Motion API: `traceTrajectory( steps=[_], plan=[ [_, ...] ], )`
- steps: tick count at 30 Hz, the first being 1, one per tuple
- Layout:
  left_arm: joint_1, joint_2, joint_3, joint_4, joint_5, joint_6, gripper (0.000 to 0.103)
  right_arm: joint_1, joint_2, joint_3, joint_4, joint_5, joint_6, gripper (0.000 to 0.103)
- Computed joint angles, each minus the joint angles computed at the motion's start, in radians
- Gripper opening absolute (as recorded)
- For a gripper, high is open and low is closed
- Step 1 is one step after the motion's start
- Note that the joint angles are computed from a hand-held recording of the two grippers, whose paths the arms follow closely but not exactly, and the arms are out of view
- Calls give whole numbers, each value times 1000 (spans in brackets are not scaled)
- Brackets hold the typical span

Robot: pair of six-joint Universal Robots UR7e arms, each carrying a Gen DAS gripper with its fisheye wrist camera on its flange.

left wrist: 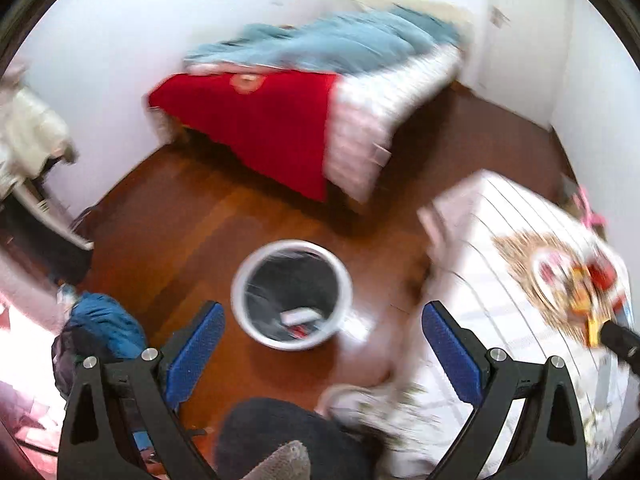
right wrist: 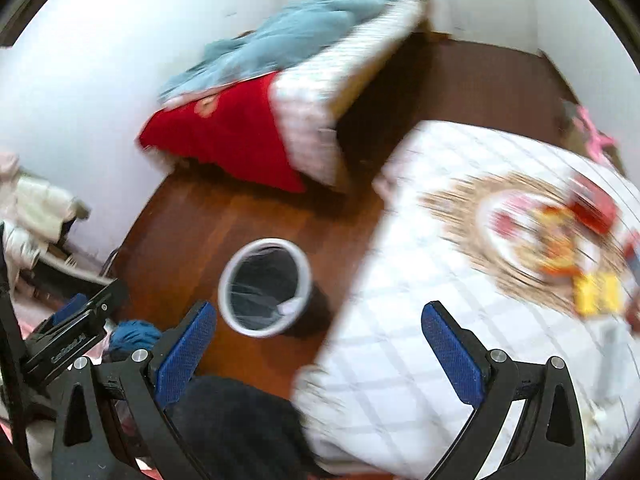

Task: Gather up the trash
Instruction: 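Move both tools back over the table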

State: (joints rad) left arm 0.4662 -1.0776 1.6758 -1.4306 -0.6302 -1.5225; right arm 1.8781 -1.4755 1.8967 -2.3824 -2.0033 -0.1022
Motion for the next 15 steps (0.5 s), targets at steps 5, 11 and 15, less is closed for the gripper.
traceTrajectory(
  steps=[5,11,15],
  plan=[
    [15,235,-99,-221,-58,241,101,-192,-175,20,53,-162,-21,103],
    [23,453,-270,-257,-110,398,101,-451,-194,-34,86,-245,-89,86],
    [22,525,-334,-264,-140,443,101,-551,-173,-44,101,-201,-105,76]
  ],
)
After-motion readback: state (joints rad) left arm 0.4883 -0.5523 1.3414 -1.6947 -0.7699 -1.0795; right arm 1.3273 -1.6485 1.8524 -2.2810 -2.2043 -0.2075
